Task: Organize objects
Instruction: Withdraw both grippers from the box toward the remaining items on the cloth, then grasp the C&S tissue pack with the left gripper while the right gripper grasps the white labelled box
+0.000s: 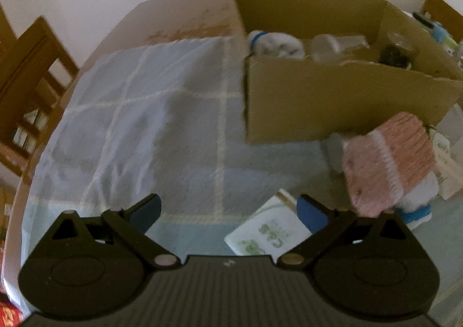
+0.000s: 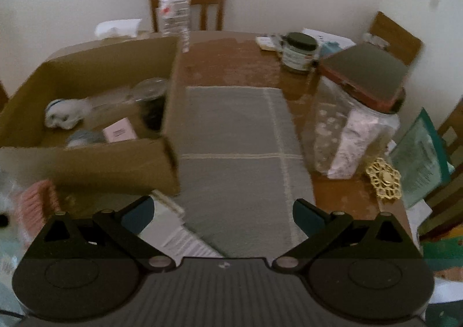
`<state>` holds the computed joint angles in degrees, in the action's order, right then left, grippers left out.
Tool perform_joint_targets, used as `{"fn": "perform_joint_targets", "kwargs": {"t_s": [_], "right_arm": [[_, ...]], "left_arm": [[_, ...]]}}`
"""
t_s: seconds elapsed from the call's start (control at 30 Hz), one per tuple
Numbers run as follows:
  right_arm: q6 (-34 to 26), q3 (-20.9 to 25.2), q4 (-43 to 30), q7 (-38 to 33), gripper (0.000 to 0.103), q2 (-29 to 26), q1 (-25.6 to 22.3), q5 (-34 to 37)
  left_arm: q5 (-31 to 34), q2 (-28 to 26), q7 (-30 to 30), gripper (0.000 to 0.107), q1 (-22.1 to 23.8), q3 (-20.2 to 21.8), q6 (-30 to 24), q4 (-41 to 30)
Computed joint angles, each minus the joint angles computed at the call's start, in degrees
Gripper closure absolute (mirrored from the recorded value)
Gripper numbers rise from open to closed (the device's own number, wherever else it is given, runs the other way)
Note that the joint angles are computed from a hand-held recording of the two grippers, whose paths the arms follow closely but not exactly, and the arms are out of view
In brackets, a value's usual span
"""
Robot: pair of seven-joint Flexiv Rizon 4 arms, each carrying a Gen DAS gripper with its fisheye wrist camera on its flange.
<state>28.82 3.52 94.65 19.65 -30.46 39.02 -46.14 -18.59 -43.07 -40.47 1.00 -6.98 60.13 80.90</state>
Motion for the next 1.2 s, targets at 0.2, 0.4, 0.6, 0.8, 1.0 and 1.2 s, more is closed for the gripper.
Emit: {"fn": "perform_joint_targets", "kwargs": {"t_s": [0.2, 0.4, 0.6, 0.8, 1.0, 1.2], "right_arm": [[0.39, 0.67, 0.5, -0.22, 0.0, -0.53, -1.5, 3.88], [3.37, 0.5, 1.09, 4.79, 0.0, 0.48, -1.41, 5.27], [6.03, 0.47, -3.38, 4.87, 0.0, -2.34, -1.47, 7.6], [0.27, 0.81, -8.87, 0.93, 0.0, -5.78, -0.14, 13.45], [1.27, 1.07, -4.79, 3.32, 0.0, -3.21, 0.52, 14.38], [-0.75, 2.09, -2.32, 3.4, 0.0, -1.52, 0.66, 14.67]], "left_arm": [[-0.47, 1.19, -1.54, 0.007, 0.78, 0.54, -0.86, 1.66], [-1.94, 2.07, -0.53, 0.007, 1.53, -0.83, -0.51, 2.5], [-3.9, 2.5, 2.77, 0.007, 2.26, -2.36, -0.02, 3.37], [-4.36, 2.24, 4.3, 0.007, 2.13, -2.17, -1.07, 3.09], [-3.75, 1.79, 4.95, 0.007, 1.82, -1.42, -2.02, 2.44], [-2.97, 0.31, 2.33, 0.007, 1.11, -0.11, -5.71, -0.55]]}}
